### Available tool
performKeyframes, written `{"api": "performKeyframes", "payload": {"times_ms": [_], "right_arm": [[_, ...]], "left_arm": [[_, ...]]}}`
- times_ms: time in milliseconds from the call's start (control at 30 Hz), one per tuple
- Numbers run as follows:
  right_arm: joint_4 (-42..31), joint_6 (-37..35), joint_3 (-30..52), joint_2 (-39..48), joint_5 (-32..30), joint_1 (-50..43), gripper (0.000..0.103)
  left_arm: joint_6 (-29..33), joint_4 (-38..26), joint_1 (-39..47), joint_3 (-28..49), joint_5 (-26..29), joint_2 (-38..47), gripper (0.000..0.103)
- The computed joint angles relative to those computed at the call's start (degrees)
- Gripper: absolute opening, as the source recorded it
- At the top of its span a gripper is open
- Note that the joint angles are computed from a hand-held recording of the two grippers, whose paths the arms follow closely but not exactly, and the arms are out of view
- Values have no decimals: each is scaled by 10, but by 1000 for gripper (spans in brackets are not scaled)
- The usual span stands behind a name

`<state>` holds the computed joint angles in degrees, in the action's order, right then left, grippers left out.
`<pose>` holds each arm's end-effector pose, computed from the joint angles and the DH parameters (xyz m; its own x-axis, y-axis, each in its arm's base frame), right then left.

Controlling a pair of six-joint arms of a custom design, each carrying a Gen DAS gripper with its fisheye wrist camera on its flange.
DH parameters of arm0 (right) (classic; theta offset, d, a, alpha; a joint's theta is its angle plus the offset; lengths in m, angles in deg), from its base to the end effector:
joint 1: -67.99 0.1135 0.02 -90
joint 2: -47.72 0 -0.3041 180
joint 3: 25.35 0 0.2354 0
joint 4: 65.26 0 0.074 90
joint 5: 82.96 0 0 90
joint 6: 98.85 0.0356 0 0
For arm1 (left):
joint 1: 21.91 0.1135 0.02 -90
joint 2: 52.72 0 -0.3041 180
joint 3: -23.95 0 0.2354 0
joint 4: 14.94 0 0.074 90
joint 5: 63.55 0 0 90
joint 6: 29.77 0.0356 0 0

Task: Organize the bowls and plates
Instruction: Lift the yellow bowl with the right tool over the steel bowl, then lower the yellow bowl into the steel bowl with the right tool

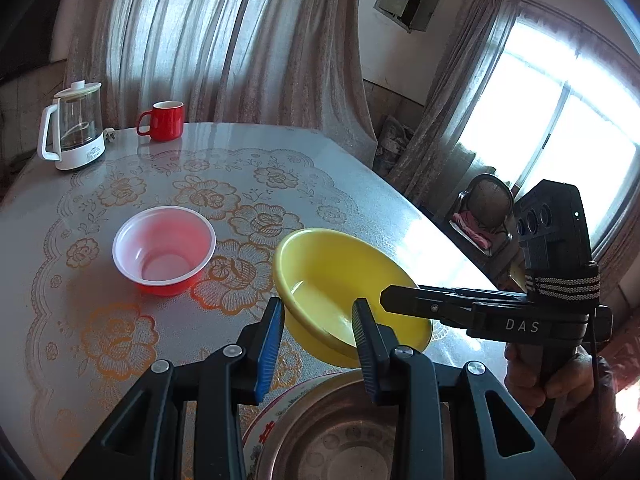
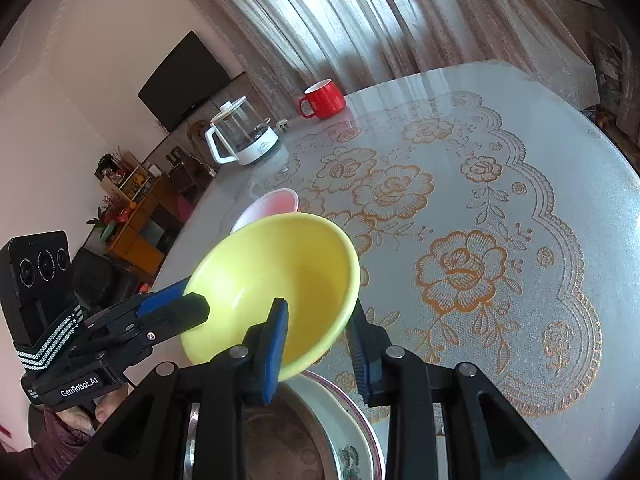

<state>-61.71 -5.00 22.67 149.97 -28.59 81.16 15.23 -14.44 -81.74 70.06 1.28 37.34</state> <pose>0.2751 0.0857 0.1400 -0.7881 -0.1284 -0.6020 -0.4928 0.7176 0.4922 0.1472 -0.2231 0.1812 -0.6879 -0.0900 -0.7202 0.1992 0.9308 -0.3065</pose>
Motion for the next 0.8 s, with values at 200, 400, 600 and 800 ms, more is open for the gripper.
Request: {"api": "performKeyframes", "payload": {"times_ms": [200, 400, 600, 800], "right_arm": [[15, -5, -32, -20, 4, 14, 30], [36, -4, -71, -36, -14, 12, 30], [69, 9, -118, -53, -32, 8, 30], [99, 23, -154, -61, -46, 5, 30]], "left_arm": [[-40, -20, -49, -9, -49, -6, 35], [-83, -37, -102, -19, -93, -23, 35], [-124, -82, -162, -7, -148, -24, 35], [-166, -98, -200, -9, -168, -24, 35]]}}
